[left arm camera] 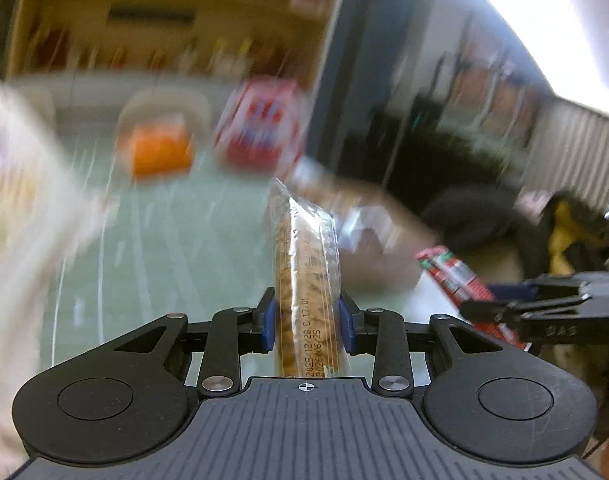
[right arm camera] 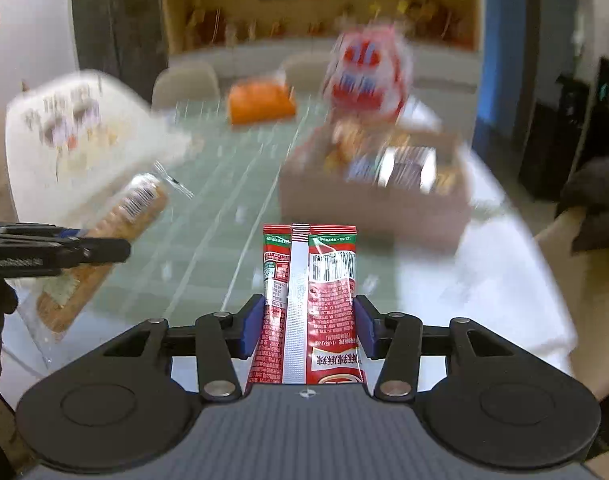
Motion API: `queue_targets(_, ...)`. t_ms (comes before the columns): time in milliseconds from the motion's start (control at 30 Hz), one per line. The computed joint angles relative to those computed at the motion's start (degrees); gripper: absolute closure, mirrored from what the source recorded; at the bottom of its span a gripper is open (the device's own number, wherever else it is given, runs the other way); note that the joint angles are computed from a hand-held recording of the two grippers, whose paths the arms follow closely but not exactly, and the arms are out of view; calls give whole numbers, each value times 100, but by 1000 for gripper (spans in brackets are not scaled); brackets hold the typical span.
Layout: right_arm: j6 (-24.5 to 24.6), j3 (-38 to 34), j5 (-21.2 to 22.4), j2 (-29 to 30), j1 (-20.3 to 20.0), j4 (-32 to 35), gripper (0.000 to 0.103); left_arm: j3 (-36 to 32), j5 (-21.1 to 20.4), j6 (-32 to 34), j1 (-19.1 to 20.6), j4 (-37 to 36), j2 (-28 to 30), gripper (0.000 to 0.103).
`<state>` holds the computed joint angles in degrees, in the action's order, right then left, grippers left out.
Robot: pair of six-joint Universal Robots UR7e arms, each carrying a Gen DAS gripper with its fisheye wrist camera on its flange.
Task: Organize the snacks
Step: 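Lift and carry the red packet with the right tool while the left carries the wafer roll to the box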
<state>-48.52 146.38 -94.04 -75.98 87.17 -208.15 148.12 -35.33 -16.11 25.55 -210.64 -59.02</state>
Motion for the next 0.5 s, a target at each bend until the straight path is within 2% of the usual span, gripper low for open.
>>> queue_targets(100,199,-283,343,-630,213,377,55,-667,-220,1176,22,-460,-12,68)
queue_targets(200,354,-699,409,-776,479,320,55,-1579,-939,1927,415,-345,146,67)
queue_targets(367,369,-1361,111,-396,758,-183,55,-3028,-2143,2044,1306,506,742,67)
queue_targets(433,312,-1579,-34,-245,766,-106,55,-3641,-2569,1866,1714,1006,1086,67)
queue_targets(500,259,-1799,-166,-82,740,79,55,-4259,-2799,1654,2065,1512,1491,66)
